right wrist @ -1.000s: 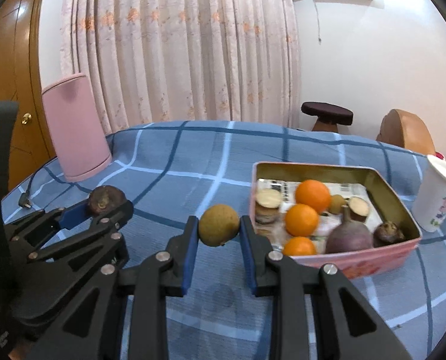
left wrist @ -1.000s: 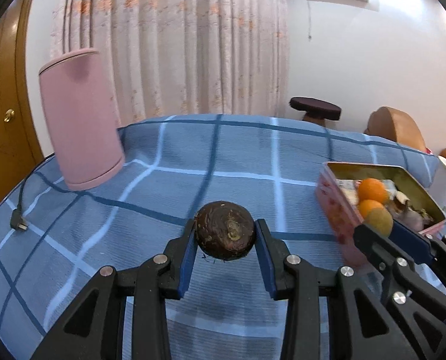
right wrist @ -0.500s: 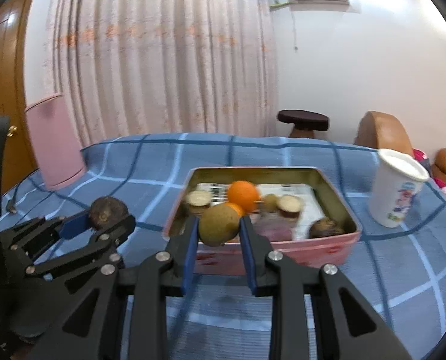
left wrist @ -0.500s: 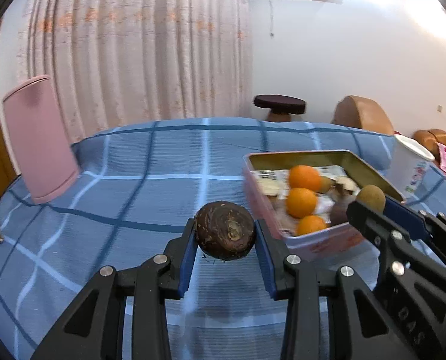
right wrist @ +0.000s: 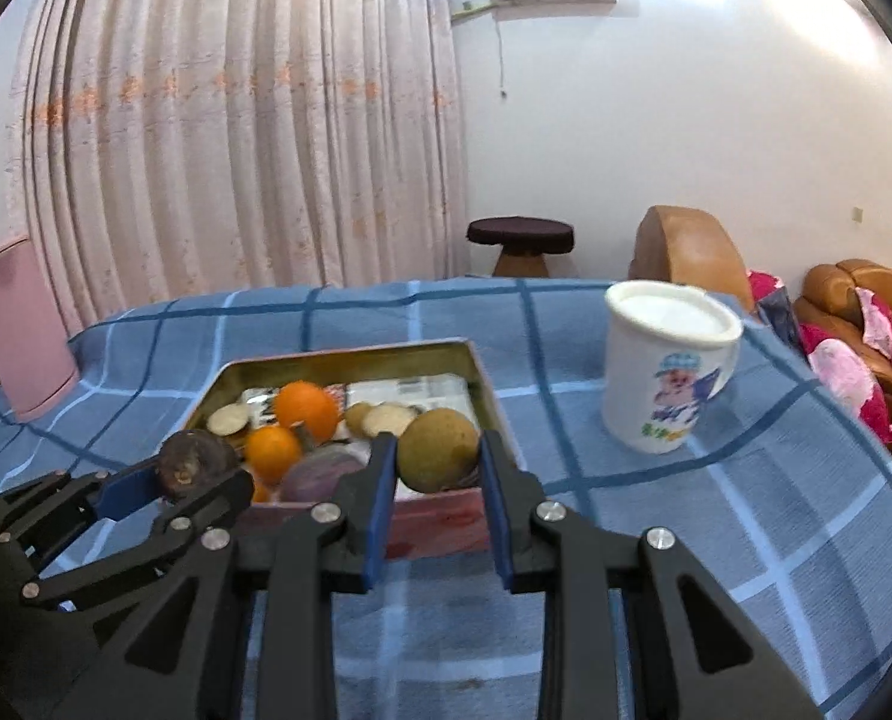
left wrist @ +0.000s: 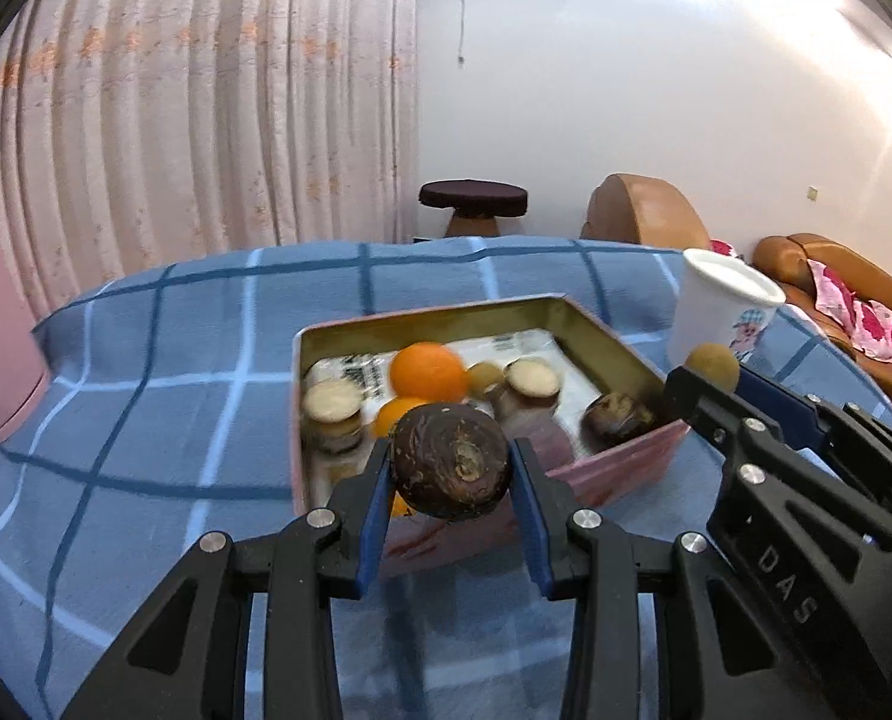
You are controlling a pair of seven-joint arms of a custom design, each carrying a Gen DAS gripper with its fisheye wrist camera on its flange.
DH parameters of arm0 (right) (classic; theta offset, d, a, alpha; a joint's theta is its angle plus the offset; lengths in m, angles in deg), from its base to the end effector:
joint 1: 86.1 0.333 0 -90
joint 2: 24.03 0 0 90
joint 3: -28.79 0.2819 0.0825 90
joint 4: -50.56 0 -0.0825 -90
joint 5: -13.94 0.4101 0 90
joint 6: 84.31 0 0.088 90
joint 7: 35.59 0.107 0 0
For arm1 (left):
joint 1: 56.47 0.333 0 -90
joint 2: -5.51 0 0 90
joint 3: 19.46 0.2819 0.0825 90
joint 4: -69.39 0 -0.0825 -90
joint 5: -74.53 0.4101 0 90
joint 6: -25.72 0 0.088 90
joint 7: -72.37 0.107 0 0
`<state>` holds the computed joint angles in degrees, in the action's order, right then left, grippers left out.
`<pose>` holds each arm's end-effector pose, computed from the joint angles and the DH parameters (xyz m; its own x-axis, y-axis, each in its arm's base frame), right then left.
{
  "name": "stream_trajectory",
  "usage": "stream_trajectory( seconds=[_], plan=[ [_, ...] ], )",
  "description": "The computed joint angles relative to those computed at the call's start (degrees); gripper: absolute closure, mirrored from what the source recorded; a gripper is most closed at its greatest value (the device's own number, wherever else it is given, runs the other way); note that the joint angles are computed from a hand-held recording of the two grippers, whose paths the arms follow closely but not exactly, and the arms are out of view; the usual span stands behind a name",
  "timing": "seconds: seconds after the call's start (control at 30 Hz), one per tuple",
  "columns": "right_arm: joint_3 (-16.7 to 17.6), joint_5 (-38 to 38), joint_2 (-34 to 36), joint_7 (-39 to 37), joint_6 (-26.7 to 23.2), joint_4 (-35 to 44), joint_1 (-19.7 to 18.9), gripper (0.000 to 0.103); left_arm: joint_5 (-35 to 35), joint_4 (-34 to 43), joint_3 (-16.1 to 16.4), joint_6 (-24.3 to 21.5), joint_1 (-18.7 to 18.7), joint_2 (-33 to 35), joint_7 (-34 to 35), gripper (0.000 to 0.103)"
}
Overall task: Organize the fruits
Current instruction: 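Carry the brown fruit into the tin with left tool while right tool places the yellow-green fruit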
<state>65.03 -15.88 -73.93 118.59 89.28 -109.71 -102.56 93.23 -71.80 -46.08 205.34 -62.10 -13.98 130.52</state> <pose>0.3807 0.1653 0.4572 -0.1916 -0.9809 -0.0346 -0.4338 0.1162 -0.8935 0.4175 -0.3075 0.4717 -0.3985 -0.9163 0.0398 -0.5203 0.1901 -0.8326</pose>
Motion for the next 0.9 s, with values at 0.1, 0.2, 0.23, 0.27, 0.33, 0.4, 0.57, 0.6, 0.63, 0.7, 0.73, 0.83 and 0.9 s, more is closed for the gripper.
stream_trajectory(
  seconds=[0.1, 0.2, 0.23, 0.27, 0.33, 0.4, 0.57, 0.6, 0.63, 0.7, 0.73, 0.83, 0.9],
  plan=[
    [-0.17, -0.48, 1.3, -0.4, -0.77, 1.35, -1.6, 0.073, -1.17, 2.45, 1.32, 0.0, -1.73, 2.66, 0.66, 0.063],
    [-0.54, -1.45, 4.58, -0.79, -1.14, 3.96, -3.35, 0.073, 0.31, 5.61, -0.35, -0.84, 0.33, 5.33, -1.67, 0.063],
    [-0.2, -1.94, 5.31, -0.59, -1.16, 4.78, -4.03, 0.073, 2.72, 6.75, -2.62, -1.17, 3.18, 5.87, -4.38, 0.063],
    [0.32, -2.73, 6.31, -0.47, -0.86, 5.94, -5.17, 0.073, 4.6, 7.63, -3.39, -1.65, 4.44, 6.34, -6.01, 0.063],
    [0.67, -3.93, 8.49, -0.54, -0.23, 7.93, -6.41, 0.073, 10.12, 9.84, -5.74, -2.46, 8.21, 7.62, -10.63, 0.063],
    [1.77, -5.0, 11.8, -0.02, 0.9, 10.84, -8.61, 0.073, 19.83, 11.93, -10.9, -3.5, 15.26, 7.98, -19.99, 0.063],
    [2.19, -6.87, 21.27, -0.18, 2.64, 16.61, -10.25, 0.073, 25.94, 14.88, -9.83, -7.12, 15.8, 11.27, -25.7, 0.063],
    [2.0, -7.43, 23.03, -0.04, 2.39, 17.48, -10.08, 0.073, 26.85, 15.5, -9.43, -8.08, 15.38, 11.96, -26.19, 0.063],
    [1.47, -8.08, 24.21, -0.06, 2.27, 17.98, -9.6, 0.073, 28.08, 16.33, -9.17, -9.19, 14.94, 12.95, -26.63, 0.063],
    [-2.67, -7.95, 27.31, -2.24, 2.81, 18.31, -5.87, 0.071, 29.83, 17.46, -8.36, -10.73, 13.78, 14.38, -27.38, 0.063],
    [-4.67, -7.86, 28.31, -2.71, 4.05, 18.13, -4.26, 0.065, 30.2, 17.85, -7.83, -11.37, 13.05, 14.87, -27.4, 0.063],
    [-9.17, -5.44, 29.21, -4.96, 6.31, 16.81, -0.48, 0.049, 28.51, 18.13, -5.68, -13.03, 10.72, 15.26, -26.87, 0.063],
    [-3.79, -7.84, 25.79, 0.37, 9.59, 15.03, -6.97, 0.037, 28.38, 17.31, -4.07, -12.13, 9.51, 14.67, -27.87, 0.056]
  ],
)
